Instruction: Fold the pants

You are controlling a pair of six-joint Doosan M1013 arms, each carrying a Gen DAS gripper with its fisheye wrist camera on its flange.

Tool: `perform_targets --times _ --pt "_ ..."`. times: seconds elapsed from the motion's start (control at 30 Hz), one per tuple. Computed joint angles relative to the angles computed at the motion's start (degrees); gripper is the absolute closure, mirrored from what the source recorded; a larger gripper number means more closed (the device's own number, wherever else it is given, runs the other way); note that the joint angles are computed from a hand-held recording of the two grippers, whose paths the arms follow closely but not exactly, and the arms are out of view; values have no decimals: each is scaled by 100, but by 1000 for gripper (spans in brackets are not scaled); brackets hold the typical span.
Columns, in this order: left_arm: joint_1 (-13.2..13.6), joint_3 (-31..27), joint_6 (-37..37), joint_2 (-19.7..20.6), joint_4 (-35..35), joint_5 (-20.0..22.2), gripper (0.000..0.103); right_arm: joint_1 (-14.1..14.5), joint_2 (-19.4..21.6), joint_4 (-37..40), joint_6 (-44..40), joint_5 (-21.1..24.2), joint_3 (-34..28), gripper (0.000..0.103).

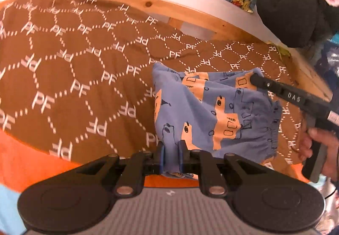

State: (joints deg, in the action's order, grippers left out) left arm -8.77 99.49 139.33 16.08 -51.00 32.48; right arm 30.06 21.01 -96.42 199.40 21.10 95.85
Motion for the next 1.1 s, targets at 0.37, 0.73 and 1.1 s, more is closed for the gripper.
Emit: perform_targets --times 0.37,0.73,1.1 --pt "-54 -364 454 437 -699 -181 89 -274 372 1449 -1567 14 -654 98" --pt "-59 -553 -716 810 58 -7 88 -415 866 3547 -3946 580 -1108 84" --pt "-58 -565 -886 810 326 -53 78 -244 535 2090 -2826 623 -687 60"
